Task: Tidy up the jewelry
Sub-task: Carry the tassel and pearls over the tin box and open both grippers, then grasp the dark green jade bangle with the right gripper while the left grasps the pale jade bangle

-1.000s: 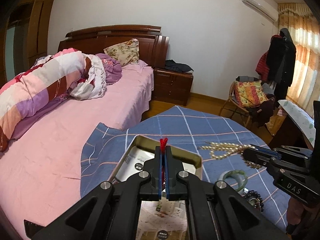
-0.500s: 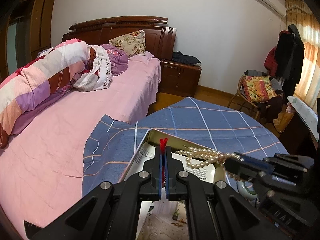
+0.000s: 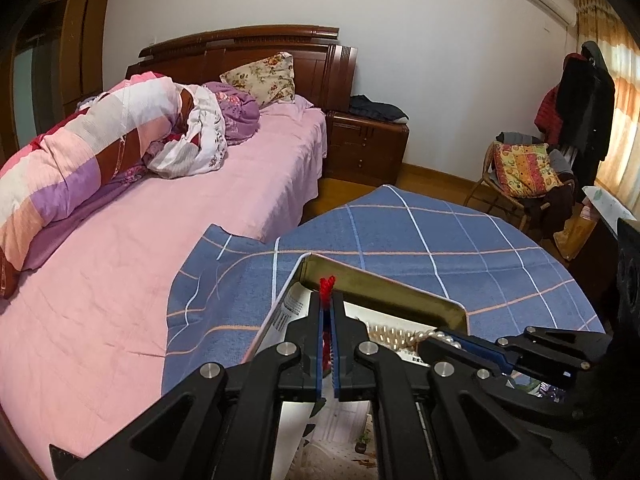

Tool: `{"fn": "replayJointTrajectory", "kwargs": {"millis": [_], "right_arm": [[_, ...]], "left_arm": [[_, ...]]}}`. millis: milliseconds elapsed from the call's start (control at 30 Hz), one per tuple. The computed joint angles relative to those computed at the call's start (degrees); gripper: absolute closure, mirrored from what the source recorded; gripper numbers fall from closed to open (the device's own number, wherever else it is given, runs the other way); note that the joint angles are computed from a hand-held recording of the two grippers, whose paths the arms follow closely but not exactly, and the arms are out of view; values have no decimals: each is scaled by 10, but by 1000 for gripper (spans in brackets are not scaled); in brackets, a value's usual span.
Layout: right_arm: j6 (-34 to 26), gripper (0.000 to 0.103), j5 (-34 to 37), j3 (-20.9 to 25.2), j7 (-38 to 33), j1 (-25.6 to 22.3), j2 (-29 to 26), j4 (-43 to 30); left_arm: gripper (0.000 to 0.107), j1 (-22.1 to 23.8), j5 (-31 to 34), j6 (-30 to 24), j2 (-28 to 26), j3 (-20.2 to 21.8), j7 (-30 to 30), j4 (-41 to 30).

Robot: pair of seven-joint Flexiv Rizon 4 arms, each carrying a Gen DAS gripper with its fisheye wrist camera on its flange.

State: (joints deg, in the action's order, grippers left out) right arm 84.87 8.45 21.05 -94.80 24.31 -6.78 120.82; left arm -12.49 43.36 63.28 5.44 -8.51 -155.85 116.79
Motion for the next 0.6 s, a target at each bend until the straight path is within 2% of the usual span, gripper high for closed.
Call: {"fn": "replayJointTrajectory", "kwargs": {"millis": [100,167,233,267,300,333,400,467,533,600], "right_arm": [[-7,80,40,16,-34,-12,1,-11],[-7,48,61,20,-52,-13,5,-13],[1,44,68,17,-60,-13,19,-2],[0,44,69,13,-61,-11,24,2],[-3,44,81,11,-71,-13,33,6],[-6,44,95,7,-81,-16,44,12],[1,39,80,-13,-61,-14,63,36],[19,33,26,-35,-7,-19,80,70],[45,28,-69,-51,76,-43,93,111],[48,27,-114,-64,114,-54,99,128]], "left_arm": [[100,-1,-8,0,2,0,7,1],[87,-2,-1,-3,6,-4,3,-2],[30,-1,30,-38,19,-20,-32,-12],[22,0,58,-50,29,-30,-62,-14],[20,1,85,-45,39,-36,-90,-13],[20,1,86,-35,42,-35,-93,-10],[20,0,68,-32,43,-34,-82,-7],[20,0,64,-37,42,-41,-85,-7],[20,-2,57,-43,34,-46,-91,-10],[20,-6,56,-45,24,-50,-97,-16]]}}
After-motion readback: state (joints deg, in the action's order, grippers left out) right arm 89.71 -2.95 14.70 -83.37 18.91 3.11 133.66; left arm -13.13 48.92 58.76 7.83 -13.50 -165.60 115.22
